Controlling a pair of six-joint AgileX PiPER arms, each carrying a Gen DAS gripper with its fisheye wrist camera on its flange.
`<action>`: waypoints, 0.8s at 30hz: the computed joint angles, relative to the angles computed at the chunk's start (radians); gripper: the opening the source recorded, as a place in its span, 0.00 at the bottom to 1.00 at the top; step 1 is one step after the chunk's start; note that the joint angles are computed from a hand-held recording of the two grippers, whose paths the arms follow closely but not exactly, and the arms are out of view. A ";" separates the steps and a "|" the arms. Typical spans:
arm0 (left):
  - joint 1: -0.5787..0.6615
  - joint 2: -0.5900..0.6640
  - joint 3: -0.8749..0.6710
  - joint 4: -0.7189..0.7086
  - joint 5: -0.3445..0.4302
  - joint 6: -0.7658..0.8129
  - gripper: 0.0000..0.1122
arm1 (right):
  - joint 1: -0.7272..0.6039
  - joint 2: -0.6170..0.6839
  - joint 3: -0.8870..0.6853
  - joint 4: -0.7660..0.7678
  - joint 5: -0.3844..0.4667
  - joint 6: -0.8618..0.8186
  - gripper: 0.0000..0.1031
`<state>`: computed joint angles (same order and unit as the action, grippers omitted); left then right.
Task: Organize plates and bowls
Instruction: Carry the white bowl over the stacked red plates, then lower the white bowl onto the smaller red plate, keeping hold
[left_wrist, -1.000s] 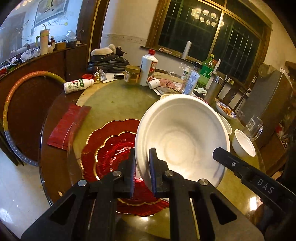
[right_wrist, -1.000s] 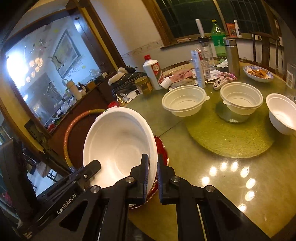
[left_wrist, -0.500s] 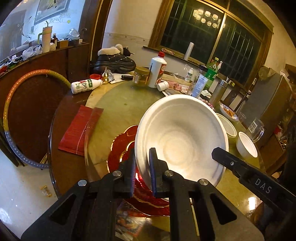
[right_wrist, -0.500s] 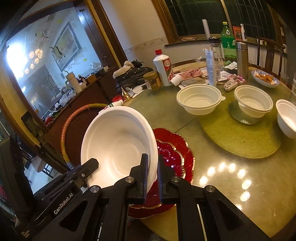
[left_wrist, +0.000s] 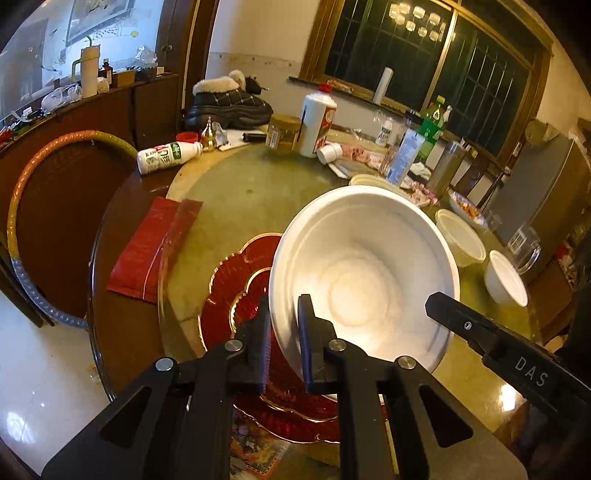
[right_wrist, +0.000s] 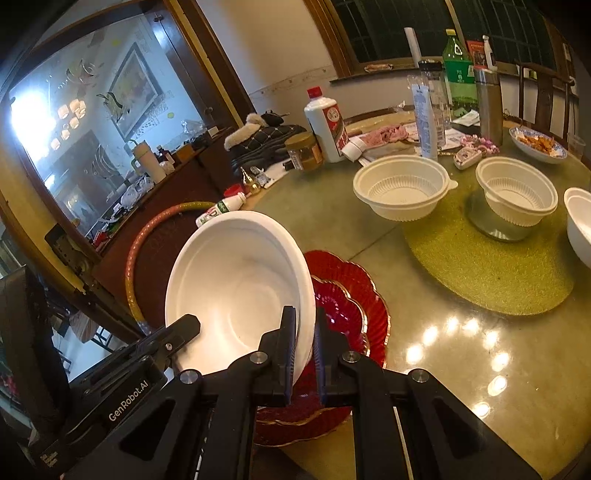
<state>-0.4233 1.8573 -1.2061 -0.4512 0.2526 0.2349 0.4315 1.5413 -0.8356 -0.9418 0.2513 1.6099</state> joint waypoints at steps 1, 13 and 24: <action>-0.009 0.007 -0.004 0.046 0.000 -0.048 0.10 | -0.006 0.003 0.006 -0.001 -0.010 -0.001 0.08; -0.058 0.038 -0.017 0.361 0.017 -0.351 0.10 | -0.093 0.037 0.084 -0.107 -0.159 0.106 0.09; -0.055 0.037 -0.013 0.379 0.018 -0.367 0.10 | -0.079 0.042 0.065 0.034 -0.136 -0.036 0.09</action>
